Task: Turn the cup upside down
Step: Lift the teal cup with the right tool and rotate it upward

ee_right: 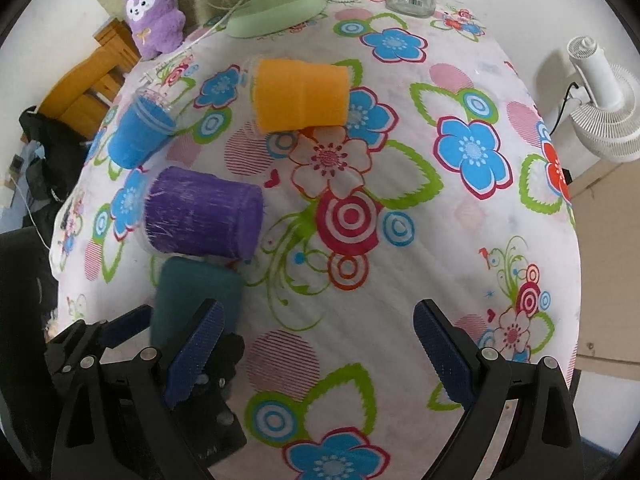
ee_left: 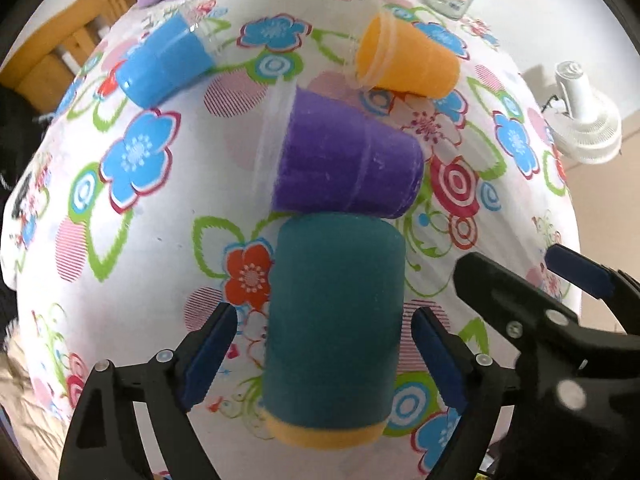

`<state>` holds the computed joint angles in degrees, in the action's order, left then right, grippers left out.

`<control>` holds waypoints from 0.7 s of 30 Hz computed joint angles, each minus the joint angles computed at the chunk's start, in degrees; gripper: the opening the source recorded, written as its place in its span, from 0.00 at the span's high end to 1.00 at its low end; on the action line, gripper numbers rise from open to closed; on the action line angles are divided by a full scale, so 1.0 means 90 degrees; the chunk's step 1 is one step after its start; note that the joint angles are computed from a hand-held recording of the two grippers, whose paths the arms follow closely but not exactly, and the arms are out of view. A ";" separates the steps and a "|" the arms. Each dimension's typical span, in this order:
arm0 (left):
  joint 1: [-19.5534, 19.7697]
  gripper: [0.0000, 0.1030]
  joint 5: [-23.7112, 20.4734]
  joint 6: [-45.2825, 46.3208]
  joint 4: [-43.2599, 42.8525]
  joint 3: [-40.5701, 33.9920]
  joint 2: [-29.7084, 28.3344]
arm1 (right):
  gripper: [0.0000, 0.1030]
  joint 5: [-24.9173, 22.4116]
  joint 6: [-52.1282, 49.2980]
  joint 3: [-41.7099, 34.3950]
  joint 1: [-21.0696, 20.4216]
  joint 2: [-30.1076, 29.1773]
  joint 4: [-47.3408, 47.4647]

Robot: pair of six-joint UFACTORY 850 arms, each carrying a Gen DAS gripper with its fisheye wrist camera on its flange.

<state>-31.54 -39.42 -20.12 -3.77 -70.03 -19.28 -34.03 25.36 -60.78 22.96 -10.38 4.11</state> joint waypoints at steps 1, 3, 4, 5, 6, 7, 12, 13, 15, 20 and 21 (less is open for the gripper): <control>0.0012 0.11 -0.0038 0.0061 0.0010 -0.0029 0.0016 | 0.06 -0.0004 0.0054 -0.0018 0.0034 0.0007 0.0000; 0.0066 0.10 -0.0099 0.0304 0.0087 -0.0028 0.0108 | 0.06 -0.0011 0.0192 -0.0065 0.0110 0.0015 0.0027; 0.0076 0.10 -0.0130 0.0344 0.0226 -0.0014 0.0154 | 0.06 0.0001 0.0294 -0.0088 0.0165 0.0025 0.0050; 0.0080 0.10 -0.0176 0.0379 0.0410 -0.0014 0.0185 | 0.06 0.0006 0.0386 -0.0110 0.0210 0.0024 0.0052; 0.0097 0.09 -0.0230 0.0482 0.0595 -0.0003 0.0230 | 0.06 -0.0002 0.0520 -0.0144 0.0265 0.0017 0.0027; 0.0118 0.09 -0.0233 0.0547 0.0666 0.0032 0.0262 | 0.06 -0.0001 0.0667 -0.0178 0.0323 0.0006 -0.0012; 0.0374 0.09 -0.0196 0.1030 0.0772 0.0156 0.0455 | 0.06 -0.0043 0.1405 -0.0350 0.0610 -0.0052 -0.0277; 0.0438 0.08 -0.0159 0.1147 0.0790 0.0203 0.0501 | 0.06 -0.0068 0.1612 -0.0400 0.0680 -0.0083 -0.0427; 0.0535 0.06 -0.0088 0.1265 0.0868 0.0263 0.0541 | 0.06 -0.0107 0.1881 -0.0459 0.0763 -0.0142 -0.0621; 0.0747 0.06 0.0079 0.1780 0.0832 0.0380 0.0498 | 0.06 -0.0165 0.2390 -0.0597 0.0939 -0.0401 -0.0890; 0.0778 0.06 0.0107 0.1881 0.0813 0.0398 0.0478 | 0.06 -0.0169 0.2474 -0.0618 0.0971 -0.0459 -0.0945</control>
